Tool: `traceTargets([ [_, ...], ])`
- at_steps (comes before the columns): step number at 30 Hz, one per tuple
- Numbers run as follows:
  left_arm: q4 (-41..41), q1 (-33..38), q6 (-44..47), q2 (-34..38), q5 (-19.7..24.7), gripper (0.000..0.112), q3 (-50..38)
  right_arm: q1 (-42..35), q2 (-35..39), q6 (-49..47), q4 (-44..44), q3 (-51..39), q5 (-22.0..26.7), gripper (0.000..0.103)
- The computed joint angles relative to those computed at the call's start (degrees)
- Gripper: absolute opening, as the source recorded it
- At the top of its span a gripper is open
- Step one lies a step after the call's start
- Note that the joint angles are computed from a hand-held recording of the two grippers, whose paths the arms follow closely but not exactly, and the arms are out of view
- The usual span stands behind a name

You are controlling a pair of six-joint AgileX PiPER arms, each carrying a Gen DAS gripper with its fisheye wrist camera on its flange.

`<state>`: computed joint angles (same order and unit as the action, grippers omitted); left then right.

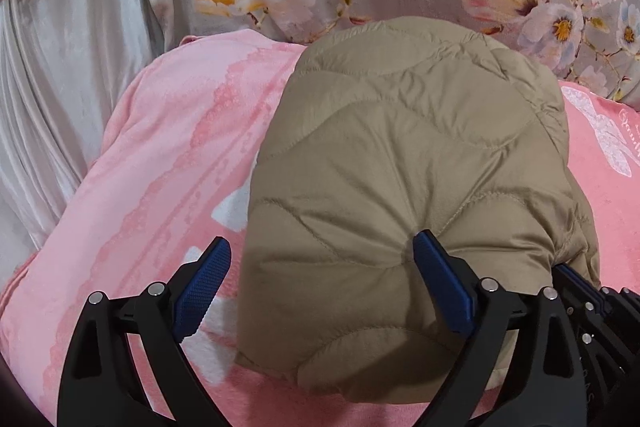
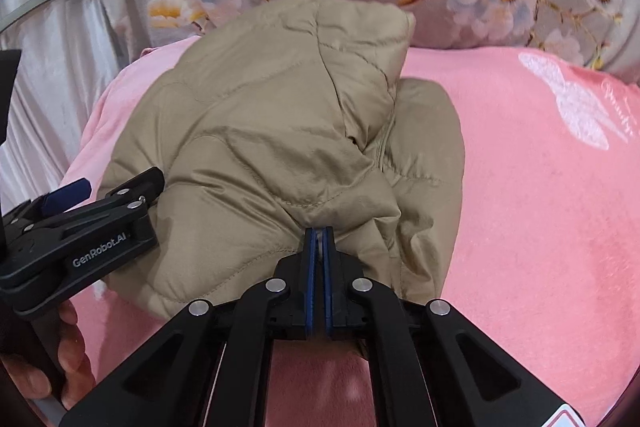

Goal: Fold large clothes
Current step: 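Lower the held jacket bundle onto the pink blanket with both tools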

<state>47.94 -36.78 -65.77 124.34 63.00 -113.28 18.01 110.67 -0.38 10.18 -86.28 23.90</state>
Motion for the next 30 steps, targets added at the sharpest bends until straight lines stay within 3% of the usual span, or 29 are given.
traceTargets([
  [5,2.3,-0.3,-2.4,1.8,-0.9,0.093,0.3,0.2,1.6,1.1,0.2,0.7,-2.7,0.000],
  [8,3.4,-0.3,-4.2,2.3,-2.1,0.095,1.2,1.3,1.9,6.3,-5.6,1.7,-5.0,0.000],
  [11,3.9,0.0,-5.1,2.2,-3.2,0.096,2.3,1.6,2.0,8.3,-8.0,1.7,-5.2,0.000],
  [16,6.3,-0.3,-7.9,2.5,-4.1,0.097,3.7,1.0,2.2,4.3,-3.2,1.8,-5.5,0.000],
  [30,9.2,-1.0,-10.3,3.6,-3.5,0.098,3.9,2.0,2.3,11.2,-11.1,1.8,-5.6,0.001],
])
